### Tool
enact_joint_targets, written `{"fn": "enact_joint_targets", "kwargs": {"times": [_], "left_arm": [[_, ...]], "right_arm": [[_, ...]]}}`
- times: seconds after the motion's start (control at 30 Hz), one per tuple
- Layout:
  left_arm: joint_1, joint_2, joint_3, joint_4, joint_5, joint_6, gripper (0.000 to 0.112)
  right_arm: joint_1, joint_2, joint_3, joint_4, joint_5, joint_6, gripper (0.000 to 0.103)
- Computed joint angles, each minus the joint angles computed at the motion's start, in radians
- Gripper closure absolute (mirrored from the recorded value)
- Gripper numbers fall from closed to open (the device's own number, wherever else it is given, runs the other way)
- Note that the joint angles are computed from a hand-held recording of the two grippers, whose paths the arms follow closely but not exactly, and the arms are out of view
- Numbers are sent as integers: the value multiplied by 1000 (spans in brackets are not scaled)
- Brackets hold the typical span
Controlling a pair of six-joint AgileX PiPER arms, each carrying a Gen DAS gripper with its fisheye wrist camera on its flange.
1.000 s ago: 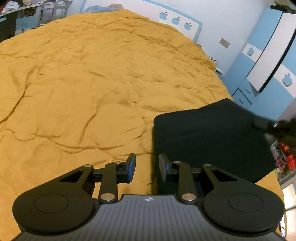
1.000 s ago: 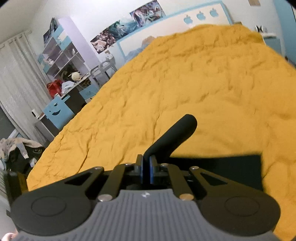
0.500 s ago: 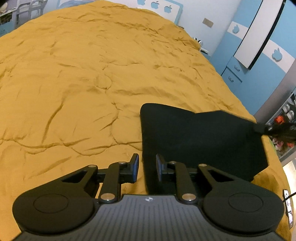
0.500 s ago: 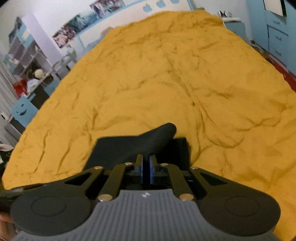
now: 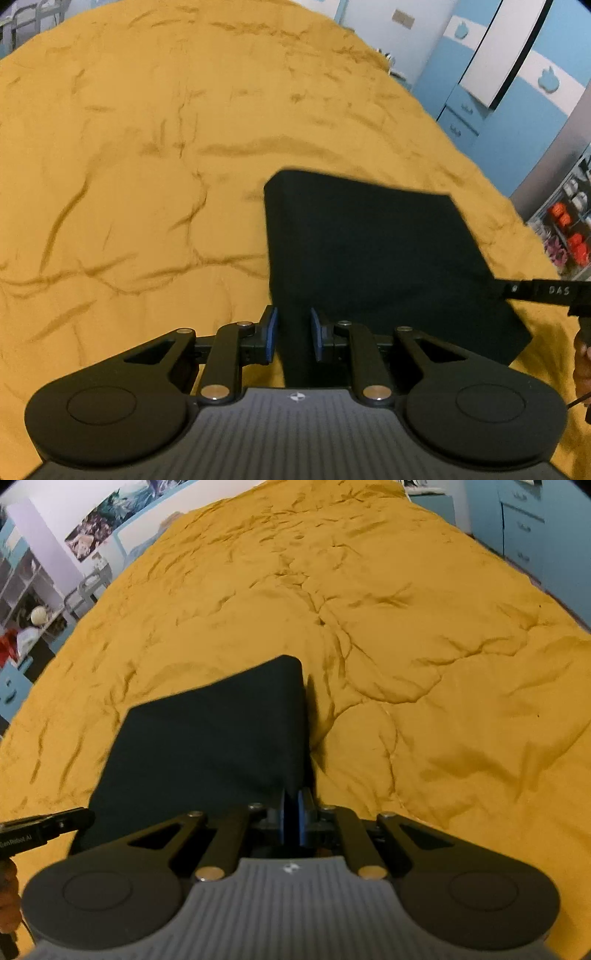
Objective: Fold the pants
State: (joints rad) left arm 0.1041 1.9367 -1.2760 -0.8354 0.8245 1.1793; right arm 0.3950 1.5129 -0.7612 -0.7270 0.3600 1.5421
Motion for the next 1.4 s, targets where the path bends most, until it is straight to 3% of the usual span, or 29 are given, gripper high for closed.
{"fn": "enact_joint_targets", "kwargs": {"times": [0.1,0.17,0.23,0.4,0.47,0.53,0.63,0.8,0.93,1.07,1.27,1.4], "left_arm": [[9,-9,25,20,-13,19,90],[25,-39,42,43,4,16,90],[50,-73,54,49,36,17,91],[136,-158,135,-88,137,168,91],[125,-187,183,-78,120,206,91],[101,-210,237,-57,61,230,90],[86,-220,298,-46,-26,246,91],[92,-189,321,-11,-60,221,91],[115,-208,272,76,24,131,91],[153,-175,151,-7,159,118,91],[43,-48,-43,-136,75,37,95],[-28,94,-209,-141,42,-84,100]], "right_arm": [[18,11,8,-57,6,65,101],[53,-1,4,-97,60,101,99],[135,-37,-6,-151,179,158,93],[383,-62,-25,-331,420,303,93],[444,-29,-44,-336,450,286,92],[475,22,-53,-318,469,284,81],[500,66,-10,-340,447,381,76],[523,114,25,-377,429,460,76],[513,78,-6,-295,448,369,76],[475,-31,35,-351,436,418,77],[240,3,-22,-502,281,406,96],[74,106,-81,-618,137,477,99]]}}
